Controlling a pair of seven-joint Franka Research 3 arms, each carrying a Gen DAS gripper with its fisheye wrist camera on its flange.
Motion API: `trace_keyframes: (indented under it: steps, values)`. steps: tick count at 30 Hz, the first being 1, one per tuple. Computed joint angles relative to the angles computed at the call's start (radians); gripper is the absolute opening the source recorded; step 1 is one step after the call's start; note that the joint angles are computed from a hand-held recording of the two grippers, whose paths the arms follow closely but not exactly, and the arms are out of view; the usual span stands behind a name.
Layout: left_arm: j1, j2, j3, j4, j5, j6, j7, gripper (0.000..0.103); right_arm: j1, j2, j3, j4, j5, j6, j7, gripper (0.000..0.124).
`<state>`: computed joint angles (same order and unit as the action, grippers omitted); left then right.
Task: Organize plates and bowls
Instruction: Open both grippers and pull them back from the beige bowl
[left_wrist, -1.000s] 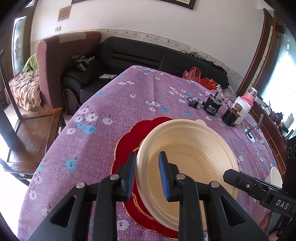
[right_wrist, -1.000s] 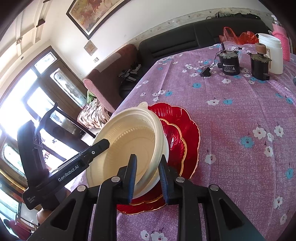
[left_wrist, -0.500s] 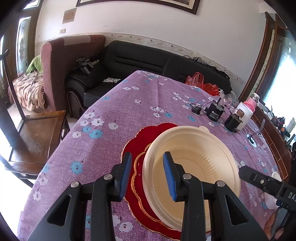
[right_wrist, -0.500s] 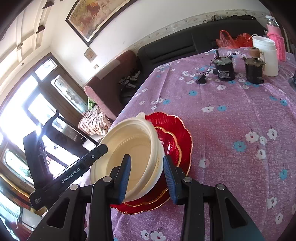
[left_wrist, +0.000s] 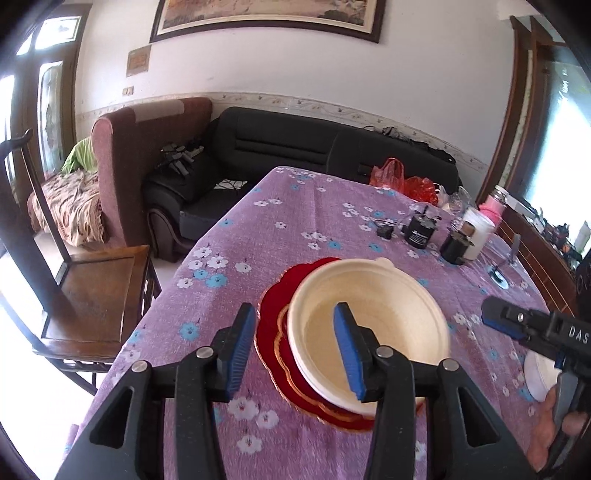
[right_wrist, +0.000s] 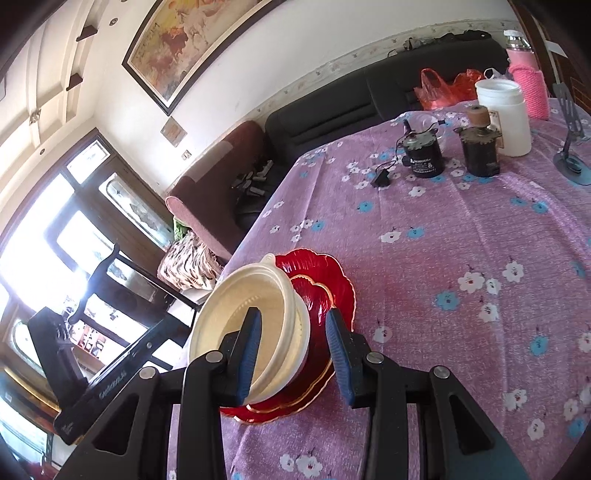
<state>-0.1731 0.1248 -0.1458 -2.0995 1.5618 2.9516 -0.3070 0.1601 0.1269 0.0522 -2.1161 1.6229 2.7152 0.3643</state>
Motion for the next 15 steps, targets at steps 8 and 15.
trace_keyframes:
  steps: [8,15]
  values:
    - [-0.053,-0.024,-0.048,-0.027,-0.022,-0.023,0.076,0.049,0.006,-0.138,-0.024,-0.153,0.011,0.014,-0.065,0.062]
    - [-0.133,0.029,-0.075,0.009,-0.106,-0.066,0.219,0.049,-0.017,-0.264,-0.076,-0.306,0.066,-0.021,-0.128,0.062]
